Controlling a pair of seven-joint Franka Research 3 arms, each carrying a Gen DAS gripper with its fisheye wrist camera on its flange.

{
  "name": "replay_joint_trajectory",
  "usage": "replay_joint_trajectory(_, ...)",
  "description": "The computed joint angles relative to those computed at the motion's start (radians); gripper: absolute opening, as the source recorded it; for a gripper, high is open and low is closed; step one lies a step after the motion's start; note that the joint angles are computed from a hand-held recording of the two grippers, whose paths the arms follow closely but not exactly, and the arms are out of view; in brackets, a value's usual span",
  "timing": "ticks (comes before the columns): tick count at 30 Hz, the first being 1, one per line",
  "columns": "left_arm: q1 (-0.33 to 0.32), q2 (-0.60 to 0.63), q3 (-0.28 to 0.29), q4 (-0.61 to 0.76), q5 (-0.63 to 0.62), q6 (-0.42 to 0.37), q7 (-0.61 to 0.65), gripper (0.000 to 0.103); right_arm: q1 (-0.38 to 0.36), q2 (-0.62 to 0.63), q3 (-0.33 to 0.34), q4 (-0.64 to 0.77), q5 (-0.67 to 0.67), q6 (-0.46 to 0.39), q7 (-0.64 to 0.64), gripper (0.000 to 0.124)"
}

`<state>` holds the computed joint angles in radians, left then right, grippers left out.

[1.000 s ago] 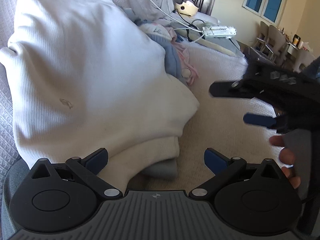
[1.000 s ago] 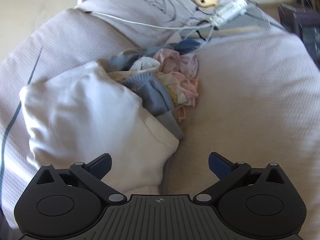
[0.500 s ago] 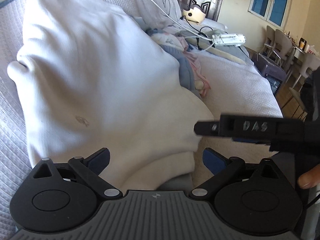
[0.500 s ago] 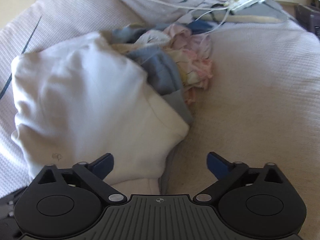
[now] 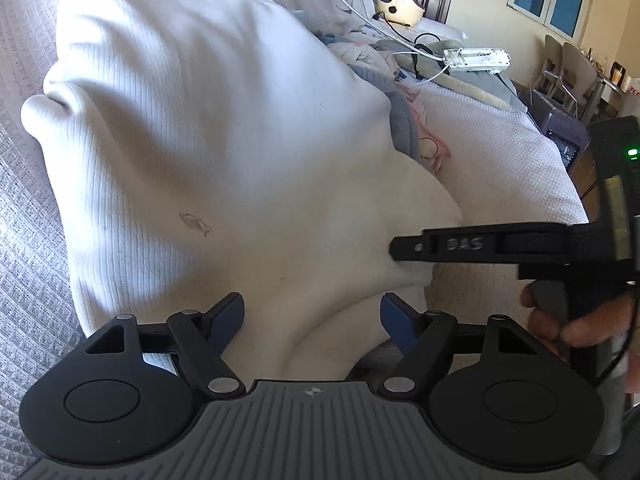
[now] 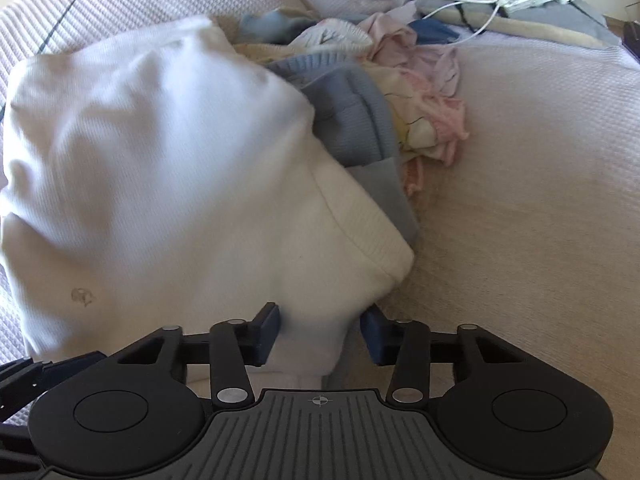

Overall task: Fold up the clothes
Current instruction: 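Move the right gripper to the white sweater's hem and close on it, then lift the sweater hem with the right gripper and pull it across the sofa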

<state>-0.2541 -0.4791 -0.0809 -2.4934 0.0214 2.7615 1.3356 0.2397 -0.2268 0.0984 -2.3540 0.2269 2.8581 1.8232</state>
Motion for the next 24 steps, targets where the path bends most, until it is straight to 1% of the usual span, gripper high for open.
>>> replay_joint_trajectory(1, 0.007, 0.0, -0.009, -0.006, 0.008, 0.011, -0.009, 0.073, 0.0, 0.007, 0.001, 0.004, -0.003, 0.001, -0.001, 0.033)
replay_joint_trajectory(2, 0.009, -0.001, -0.012, -0.007, 0.011, 0.012, -0.014, 0.073, -0.001, 0.01, 0.003, 0.002, -0.01, 0.01, -0.003, 0.021)
replay_joint_trajectory(4, 0.009, -0.003, -0.013, -0.008, 0.013, 0.011, -0.021, 0.073, -0.008, 0.002, 0.012, -0.009, -0.037, 0.034, -0.003, 0.012)
replay_joint_trajectory(7, 0.008, -0.01, -0.015, -0.015, 0.018, 0.015, -0.031, 0.075, -0.035, -0.022, 0.041, -0.031, -0.097, 0.079, 0.03, 0.009)
replay_joint_trajectory(9, 0.011, -0.019, -0.021, -0.019, 0.028, 0.012, -0.04, 0.075, -0.076, -0.042, 0.078, -0.046, -0.165, 0.119, 0.073, 0.009)
replay_joint_trajectory(11, 0.005, -0.03, -0.019, -0.023, 0.037, 0.002, -0.031, 0.075, -0.129, -0.074, 0.124, -0.063, -0.231, 0.139, 0.133, 0.008)
replay_joint_trajectory(14, -0.013, -0.057, -0.009, -0.034, 0.036, 0.005, -0.013, 0.075, -0.234, -0.14, 0.203, -0.088, -0.319, 0.158, 0.235, 0.008)
replay_joint_trajectory(17, -0.034, -0.079, -0.002, -0.038, 0.031, 0.015, 0.009, 0.076, -0.376, -0.247, 0.299, -0.12, -0.405, 0.157, 0.343, 0.007)
replay_joint_trajectory(19, -0.061, -0.086, 0.013, -0.037, 0.016, 0.02, 0.034, 0.077, -0.444, -0.331, 0.333, -0.141, -0.435, 0.148, 0.385, 0.007)
replay_joint_trajectory(20, -0.077, -0.089, 0.021, -0.038, 0.003, 0.023, 0.046, 0.078, -0.457, -0.374, 0.326, -0.154, -0.435, 0.135, 0.391, 0.007)
replay_joint_trajectory(21, -0.094, -0.092, 0.028, -0.038, -0.01, 0.026, 0.059, 0.078, -0.47, -0.416, 0.32, -0.162, -0.437, 0.106, 0.392, 0.007)
replay_joint_trajectory(23, -0.138, -0.093, 0.046, -0.039, -0.044, 0.032, 0.096, 0.078, -0.495, -0.494, 0.306, -0.165, -0.446, 0.014, 0.389, 0.007)
replay_joint_trajectory(24, -0.188, -0.089, 0.079, -0.035, -0.087, 0.019, 0.132, 0.078, -0.508, -0.519, 0.298, -0.161, -0.455, -0.034, 0.387, 0.007)
